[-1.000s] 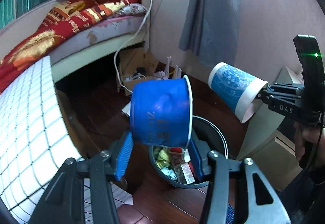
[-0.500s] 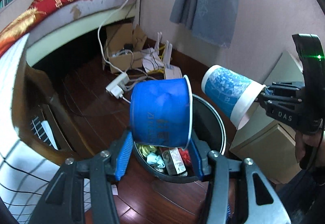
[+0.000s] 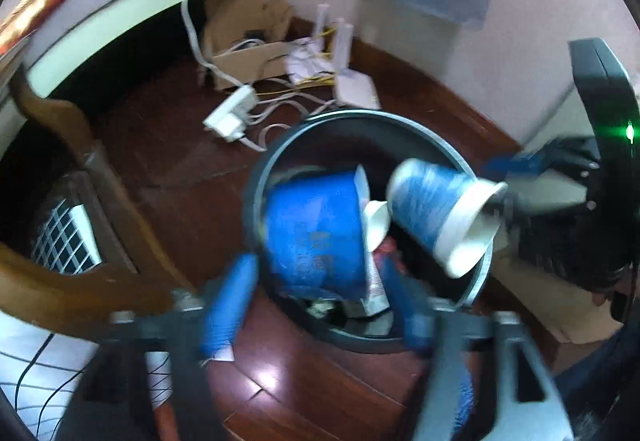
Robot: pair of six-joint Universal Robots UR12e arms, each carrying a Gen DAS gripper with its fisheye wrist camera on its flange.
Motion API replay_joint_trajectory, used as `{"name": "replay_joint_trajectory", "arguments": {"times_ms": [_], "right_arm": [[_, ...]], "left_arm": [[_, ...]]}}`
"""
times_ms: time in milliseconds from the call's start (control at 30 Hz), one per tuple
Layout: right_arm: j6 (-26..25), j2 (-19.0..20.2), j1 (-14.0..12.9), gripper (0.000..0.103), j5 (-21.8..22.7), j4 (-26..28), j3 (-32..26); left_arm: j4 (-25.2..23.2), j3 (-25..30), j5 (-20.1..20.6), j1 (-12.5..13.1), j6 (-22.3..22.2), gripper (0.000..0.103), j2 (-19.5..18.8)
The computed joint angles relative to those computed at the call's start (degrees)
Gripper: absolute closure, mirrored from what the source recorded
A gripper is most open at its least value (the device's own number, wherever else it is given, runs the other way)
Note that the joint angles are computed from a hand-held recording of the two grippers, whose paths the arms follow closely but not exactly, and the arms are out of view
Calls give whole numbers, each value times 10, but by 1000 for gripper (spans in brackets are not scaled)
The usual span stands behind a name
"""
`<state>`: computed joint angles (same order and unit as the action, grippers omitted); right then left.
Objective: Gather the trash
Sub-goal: 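Open both tools to drop the two cups into the bin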
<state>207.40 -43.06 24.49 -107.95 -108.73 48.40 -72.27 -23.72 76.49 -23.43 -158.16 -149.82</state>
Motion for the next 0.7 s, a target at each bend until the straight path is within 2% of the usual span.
{"name": "replay_joint_trajectory", "arguments": {"times_ms": [33, 67, 100, 233, 700], "right_arm": [[-5, 1, 1, 0, -6, 2, 2], [-9, 2, 1, 0, -9, 8, 1], [-9, 3, 1, 0, -15, 17, -1], [-3, -6, -2, 0, -15, -7, 18], [21, -11, 4, 0, 1, -32, 13]], "left_arm": [[7, -8, 0, 2, -9, 6, 3], [16, -17, 2, 4, -19, 4, 8], [20, -23, 5, 5, -25, 4, 10], [28, -40, 20, 7, -41, 4, 17], [70, -83, 32, 7, -45, 4, 43]]}}
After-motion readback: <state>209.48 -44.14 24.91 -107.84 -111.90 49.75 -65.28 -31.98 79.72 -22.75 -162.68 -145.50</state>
